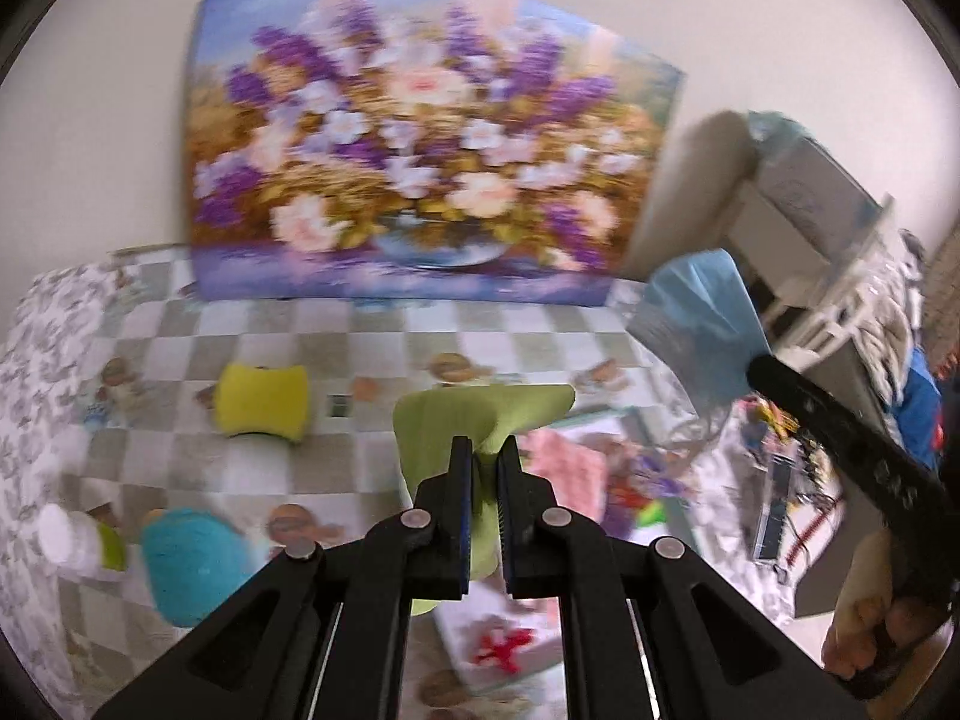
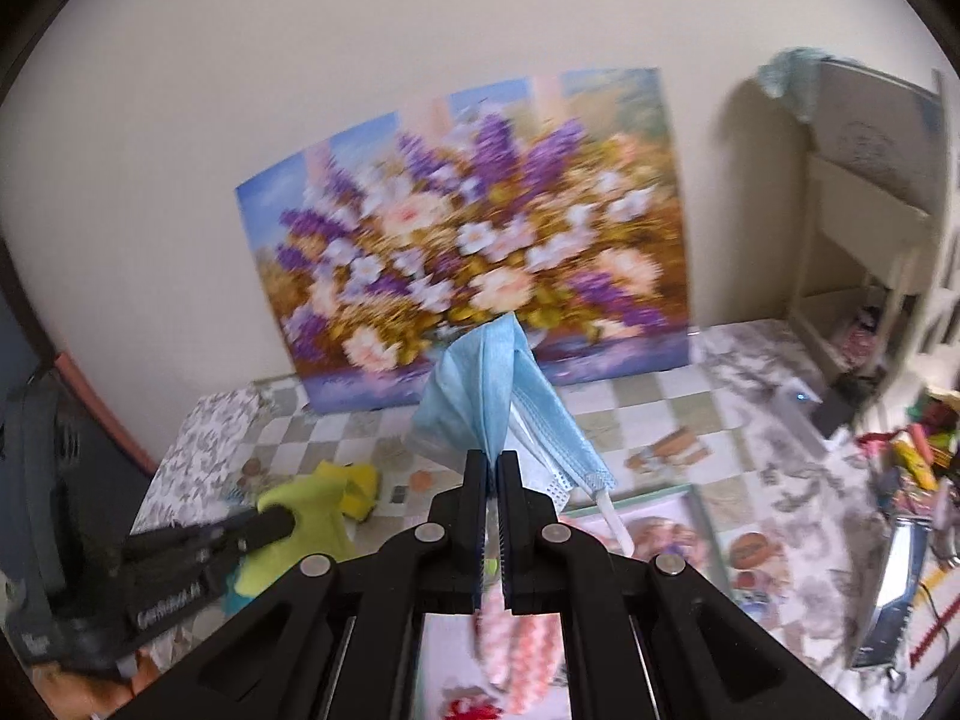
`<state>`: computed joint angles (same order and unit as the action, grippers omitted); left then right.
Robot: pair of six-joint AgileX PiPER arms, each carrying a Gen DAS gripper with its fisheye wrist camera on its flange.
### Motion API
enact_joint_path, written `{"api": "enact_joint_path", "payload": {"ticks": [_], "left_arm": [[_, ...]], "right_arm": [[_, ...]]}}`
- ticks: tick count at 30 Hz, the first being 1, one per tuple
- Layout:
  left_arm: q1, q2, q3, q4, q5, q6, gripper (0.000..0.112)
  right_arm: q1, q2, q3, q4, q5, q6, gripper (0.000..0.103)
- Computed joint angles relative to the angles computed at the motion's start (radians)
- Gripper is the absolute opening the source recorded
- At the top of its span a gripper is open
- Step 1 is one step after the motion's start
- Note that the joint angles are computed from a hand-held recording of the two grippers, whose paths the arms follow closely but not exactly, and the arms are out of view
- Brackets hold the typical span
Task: Organize soft objects
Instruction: 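Carry the green cloth and blue mask over the white tray and release both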
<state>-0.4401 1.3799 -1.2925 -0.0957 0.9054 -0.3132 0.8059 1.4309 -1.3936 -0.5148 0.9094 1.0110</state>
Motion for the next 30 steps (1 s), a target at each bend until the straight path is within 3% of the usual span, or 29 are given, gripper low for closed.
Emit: {"api": "enact_joint_path", "payload": {"ticks": [5,11,15,20,30], "left_arm": [[-0.108,0.034,0.025,0.018,-0.049,-0.042,0.007],[-0.142,0.125,0.008,-0.013,-0.061,-0.02,0.007],[-0.145,0.179,0.007,-0.028,-0.068,-0.015,0.007],[-0.106,0.226,0.04,-0.096,-0.106,0.024,0.007],[-0.044,0.318,0.094,-0.18,-0.149,0.078,0.007]], "right_arm": [[-0.036,-0.072,0.059,-0.023,0.048,0.016,0.004],[-0.136,-0.078,0.113,0.061,0.021,-0.043,0.004],[-0.189,-0.024,0.129,0.132,0.017,-0.107,0.004],[-0.274,0.068,0.175,0.316,-0.058,-0.242,0.004],[-0.317,0.196,0.216,0.461,-0.105,-0.343,0.004]]}}
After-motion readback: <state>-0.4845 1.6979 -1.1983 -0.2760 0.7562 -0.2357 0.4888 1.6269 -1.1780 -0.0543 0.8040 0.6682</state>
